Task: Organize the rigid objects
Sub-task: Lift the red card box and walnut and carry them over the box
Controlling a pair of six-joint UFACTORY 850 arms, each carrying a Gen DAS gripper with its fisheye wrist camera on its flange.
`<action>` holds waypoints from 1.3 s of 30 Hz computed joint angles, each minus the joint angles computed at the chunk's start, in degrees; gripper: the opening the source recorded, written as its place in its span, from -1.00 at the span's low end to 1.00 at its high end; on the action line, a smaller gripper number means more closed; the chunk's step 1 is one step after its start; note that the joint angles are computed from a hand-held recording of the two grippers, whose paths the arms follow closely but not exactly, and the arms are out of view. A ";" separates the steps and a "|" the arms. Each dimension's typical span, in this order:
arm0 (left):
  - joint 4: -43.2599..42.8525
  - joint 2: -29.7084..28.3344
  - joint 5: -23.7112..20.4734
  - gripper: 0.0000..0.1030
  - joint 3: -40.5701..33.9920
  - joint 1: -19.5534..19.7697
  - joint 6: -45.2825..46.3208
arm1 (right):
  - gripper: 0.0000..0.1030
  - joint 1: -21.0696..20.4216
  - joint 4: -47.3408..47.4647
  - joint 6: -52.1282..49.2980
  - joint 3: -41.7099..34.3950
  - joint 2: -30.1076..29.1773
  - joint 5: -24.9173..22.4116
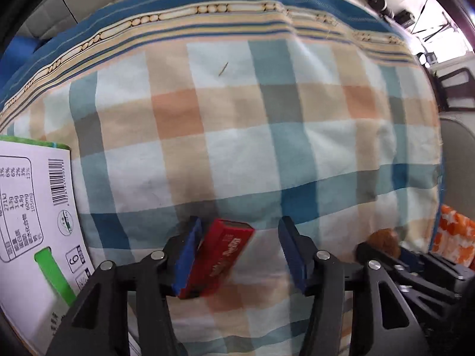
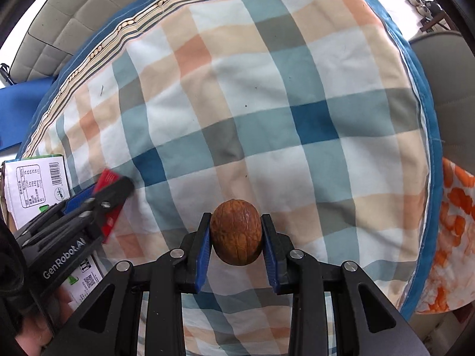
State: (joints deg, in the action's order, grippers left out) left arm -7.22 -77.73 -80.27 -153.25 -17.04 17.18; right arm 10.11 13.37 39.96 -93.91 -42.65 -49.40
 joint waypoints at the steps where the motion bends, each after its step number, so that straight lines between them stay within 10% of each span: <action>1: 0.24 2.25 2.32 0.00 4.32 -0.11 1.10 | -0.35 0.05 -0.38 0.48 -0.04 -0.12 -0.07; 6: 2.61 10.27 8.73 -0.48 18.43 -1.00 3.85 | -0.35 0.37 -1.61 1.65 -0.82 -0.87 -0.61; 7: 2.50 10.84 8.53 -0.82 19.57 -0.93 3.92 | -0.35 0.50 -1.78 1.86 -0.90 -0.96 -0.69; 23: -5.17 27.59 19.15 -0.84 41.29 2.66 7.24 | -0.35 4.11 -2.71 4.35 0.42 0.94 2.12; 39: -13.41 28.16 13.44 -0.84 30.81 8.02 12.68 | -0.35 9.81 -9.86 11.72 -2.61 6.50 1.22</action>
